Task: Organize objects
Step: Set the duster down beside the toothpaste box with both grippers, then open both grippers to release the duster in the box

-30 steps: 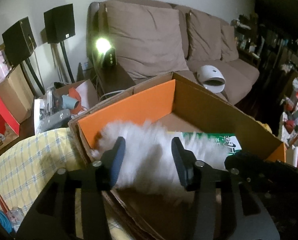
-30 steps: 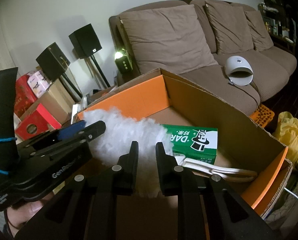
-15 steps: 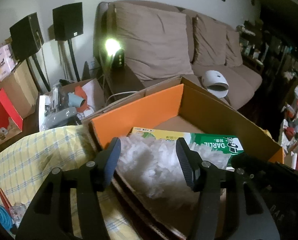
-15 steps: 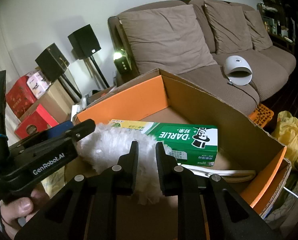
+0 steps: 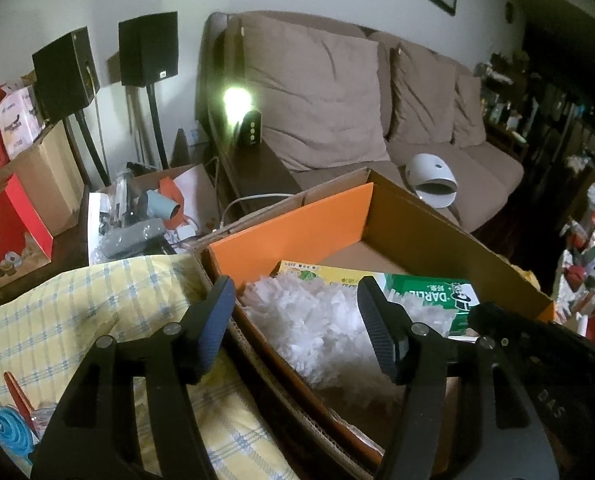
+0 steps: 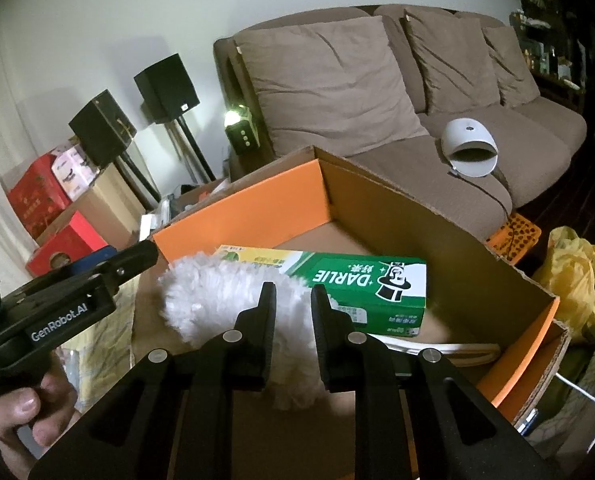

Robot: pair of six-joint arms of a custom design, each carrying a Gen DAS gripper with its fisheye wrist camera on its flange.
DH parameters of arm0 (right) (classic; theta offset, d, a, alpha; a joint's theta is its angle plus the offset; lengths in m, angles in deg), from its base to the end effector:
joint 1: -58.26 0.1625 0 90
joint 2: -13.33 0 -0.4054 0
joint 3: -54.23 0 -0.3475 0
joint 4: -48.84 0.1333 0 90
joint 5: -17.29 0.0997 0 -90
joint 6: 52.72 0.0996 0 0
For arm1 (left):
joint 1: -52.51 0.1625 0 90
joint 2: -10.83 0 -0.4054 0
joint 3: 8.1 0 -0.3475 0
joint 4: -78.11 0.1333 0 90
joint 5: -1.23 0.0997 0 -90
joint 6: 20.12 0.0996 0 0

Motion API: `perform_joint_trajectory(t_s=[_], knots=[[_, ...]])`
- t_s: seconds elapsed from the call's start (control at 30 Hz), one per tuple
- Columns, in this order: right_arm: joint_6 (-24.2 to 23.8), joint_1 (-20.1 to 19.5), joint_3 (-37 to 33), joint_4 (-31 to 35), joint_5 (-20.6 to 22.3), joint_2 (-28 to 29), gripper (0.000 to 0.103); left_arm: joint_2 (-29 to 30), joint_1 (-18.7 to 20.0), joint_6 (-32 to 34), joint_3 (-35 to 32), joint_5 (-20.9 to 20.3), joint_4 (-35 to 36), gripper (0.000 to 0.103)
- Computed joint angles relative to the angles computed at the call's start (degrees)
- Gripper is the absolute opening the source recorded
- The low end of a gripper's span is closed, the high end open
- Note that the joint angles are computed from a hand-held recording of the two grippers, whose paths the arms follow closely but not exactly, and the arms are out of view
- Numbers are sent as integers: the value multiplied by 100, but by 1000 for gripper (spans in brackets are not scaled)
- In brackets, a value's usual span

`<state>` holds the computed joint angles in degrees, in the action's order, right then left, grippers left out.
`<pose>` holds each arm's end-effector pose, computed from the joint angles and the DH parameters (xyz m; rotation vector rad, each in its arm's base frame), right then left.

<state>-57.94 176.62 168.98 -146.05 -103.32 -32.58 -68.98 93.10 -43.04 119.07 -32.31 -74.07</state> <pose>0.3285 -0.4347 0.1190 0.5260 -2.5396 0.9653 -0.1764 -0.4360 0.2782 0.3716 2.2814 -0.9726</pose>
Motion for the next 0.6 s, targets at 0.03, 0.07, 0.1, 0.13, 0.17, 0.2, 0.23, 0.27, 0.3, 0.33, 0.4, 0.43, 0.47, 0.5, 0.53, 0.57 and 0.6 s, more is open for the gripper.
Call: perform_joint_trajectory(t_s=[0.03, 0.07, 0.1, 0.13, 0.17, 0.2, 0.23, 0.27, 0.3, 0.33, 0.4, 0.43, 0.47, 0.5, 0.53, 0.57, 0.6], knots=[[-12, 10, 2, -7, -14, -8, 19, -20, -22, -16, 7, 11, 20, 60], [-14, 27, -3, -11, -32, -5, 20, -41, -45, -16, 14, 19, 39, 60], [-21, 40, -1, -19, -45, -5, 20, -61, -70, -35, 29, 31, 66, 60], [-28, 51, -6, -15, -57, -4, 20, -77, -84, -25, 35, 45, 71, 60], [-34, 62, -10, -12, -68, -5, 21, -94, -110, -25, 47, 72, 71, 60], [-42, 74, -10, -12, -76, -6, 21, -113, -129, -38, 56, 87, 89, 60], [-42, 89, -17, -3, -88, 1, 22, -127, -146, -43, 59, 96, 96, 60], [-46, 107, -31, 26, -122, 8, 22, -140, -158, -45, 60, 97, 102, 60], [-46, 130, -52, 76, -183, 17, 23, -150, -165, -42, 61, 100, 108, 60], [-47, 157, -85, 148, -271, 30, 24, -154, -174, -45, 55, 117, 127, 60], [-5, 209, -143, 291, -451, 47, 25, -177, -209, -60, 61, 146, 150, 60], [7, 224, -151, 318, -482, 42, 26, -201, -229, -64, 75, 145, 144, 60], [14, 242, -155, 332, -513, 29, 26, -227, -231, -52, 84, 146, 143, 60], [8, 259, -156, 330, -550, 21, 26, -248, -250, -59, 98, 159, 151, 60], [-7, 283, -160, 325, -602, 14, 26, -267, -263, -54, 109, 173, 156, 60], [-14, 303, -167, 328, -644, 10, 27, -287, -283, -49, 123, 194, 168, 60], [-17, 319, -173, 336, -673, 1, 28, -298, -300, -69, 133, 211, 194, 61]])
